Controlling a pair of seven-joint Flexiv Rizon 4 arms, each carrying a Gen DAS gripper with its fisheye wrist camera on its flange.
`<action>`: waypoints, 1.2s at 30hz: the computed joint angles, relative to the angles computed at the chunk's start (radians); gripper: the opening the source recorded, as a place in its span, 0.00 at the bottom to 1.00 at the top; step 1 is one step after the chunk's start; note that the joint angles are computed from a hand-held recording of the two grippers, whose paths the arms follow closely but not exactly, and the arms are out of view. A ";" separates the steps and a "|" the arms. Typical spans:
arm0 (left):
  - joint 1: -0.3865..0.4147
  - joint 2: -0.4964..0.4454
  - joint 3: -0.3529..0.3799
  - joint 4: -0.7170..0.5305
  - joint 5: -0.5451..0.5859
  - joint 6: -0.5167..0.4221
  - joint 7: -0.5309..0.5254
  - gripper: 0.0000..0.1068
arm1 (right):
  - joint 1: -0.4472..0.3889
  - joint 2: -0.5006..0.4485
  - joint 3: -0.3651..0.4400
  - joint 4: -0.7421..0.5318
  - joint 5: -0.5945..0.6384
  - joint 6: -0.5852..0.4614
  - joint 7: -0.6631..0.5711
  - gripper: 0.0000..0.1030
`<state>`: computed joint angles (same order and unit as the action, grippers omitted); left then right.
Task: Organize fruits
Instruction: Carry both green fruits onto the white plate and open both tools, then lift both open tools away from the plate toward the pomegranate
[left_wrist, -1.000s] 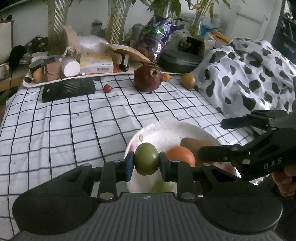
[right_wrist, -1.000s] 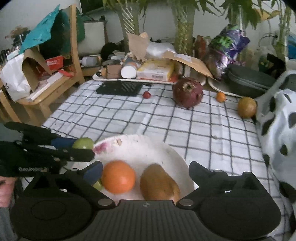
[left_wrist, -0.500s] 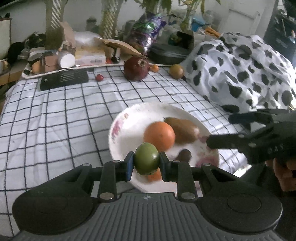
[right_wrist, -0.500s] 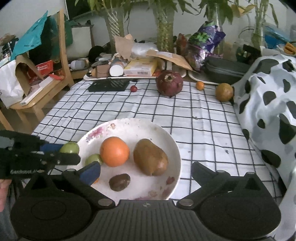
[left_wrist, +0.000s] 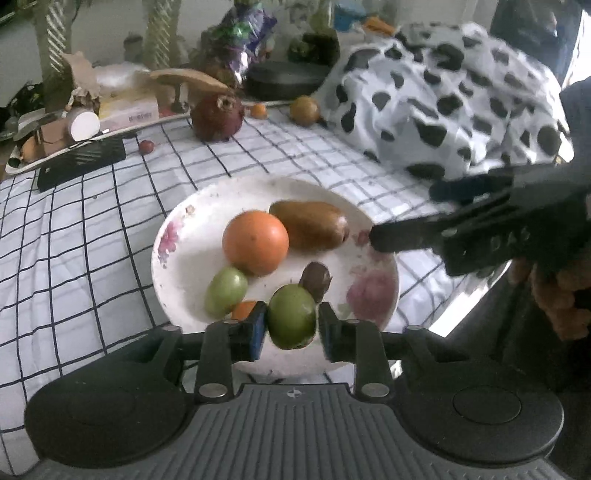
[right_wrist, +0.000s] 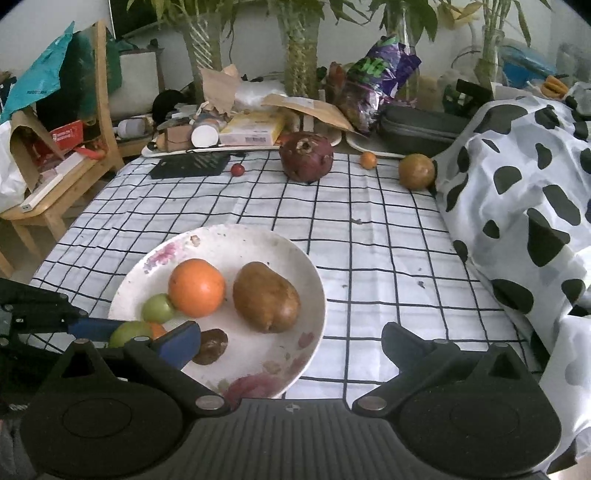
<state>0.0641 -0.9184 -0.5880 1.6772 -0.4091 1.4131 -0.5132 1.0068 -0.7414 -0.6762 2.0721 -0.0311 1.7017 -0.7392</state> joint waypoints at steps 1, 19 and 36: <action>-0.006 0.002 0.007 0.000 0.004 0.007 -0.001 0.54 | 0.001 0.001 -0.001 0.001 0.000 -0.001 0.000 1.00; -0.008 -0.013 0.029 -0.029 0.061 0.069 -0.155 0.68 | -0.022 0.010 0.018 -0.005 -0.048 -0.035 0.014 1.00; -0.016 -0.039 0.022 -0.064 0.106 0.088 -0.123 0.68 | -0.065 0.010 0.050 -0.023 -0.117 -0.058 0.036 1.00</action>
<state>0.0478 -0.9579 -0.5655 1.6134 -0.3036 1.5008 -0.6358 0.9417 -0.7312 -0.6266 2.0489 -0.1483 1.6441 -0.7036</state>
